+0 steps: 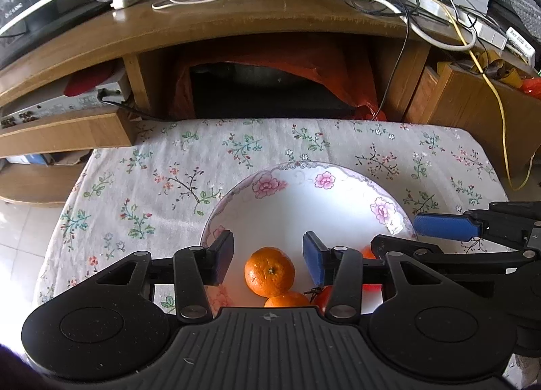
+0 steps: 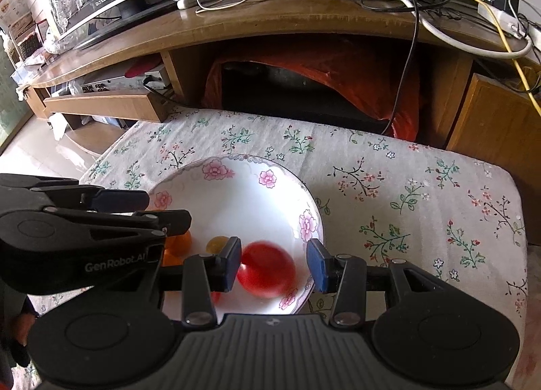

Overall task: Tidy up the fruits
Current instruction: 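Lower the large red tomato into the bowl and open the right gripper, then move both grippers back toward the fruits left on the tablecloth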

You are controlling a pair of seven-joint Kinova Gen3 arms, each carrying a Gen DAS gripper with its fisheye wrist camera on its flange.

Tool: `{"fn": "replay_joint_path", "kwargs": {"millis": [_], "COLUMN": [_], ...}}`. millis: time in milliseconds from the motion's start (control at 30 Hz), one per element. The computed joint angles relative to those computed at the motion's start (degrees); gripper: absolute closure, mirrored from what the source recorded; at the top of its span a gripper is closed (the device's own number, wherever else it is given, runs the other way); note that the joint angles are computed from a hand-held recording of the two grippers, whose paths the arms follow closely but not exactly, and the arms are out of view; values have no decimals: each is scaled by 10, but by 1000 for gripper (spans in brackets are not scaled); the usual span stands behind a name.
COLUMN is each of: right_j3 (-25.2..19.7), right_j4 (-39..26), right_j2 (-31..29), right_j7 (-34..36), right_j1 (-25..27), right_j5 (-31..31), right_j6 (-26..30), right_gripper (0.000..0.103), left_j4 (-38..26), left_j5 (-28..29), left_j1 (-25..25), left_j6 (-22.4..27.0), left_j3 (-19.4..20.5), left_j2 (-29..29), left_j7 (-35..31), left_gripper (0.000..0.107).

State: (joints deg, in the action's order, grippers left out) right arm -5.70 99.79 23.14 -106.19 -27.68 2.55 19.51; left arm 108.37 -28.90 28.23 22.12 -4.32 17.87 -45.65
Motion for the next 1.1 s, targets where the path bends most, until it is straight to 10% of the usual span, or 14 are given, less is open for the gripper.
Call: {"fn": "replay_joint_path", "kwargs": {"millis": [1100], "right_j3": [5], "right_j4": [70], "right_j2": [-71], "right_j7": [-62], "right_j1": [-32], "right_j5": [46], "right_j6": [-7], "right_gripper": [58], "left_j4": [91], "left_j5": [-88], "left_j1": [5], "left_j6": [-7], "left_j3": [39], "left_j2": [-84], "left_j7": [113], "left_gripper": [48]}}
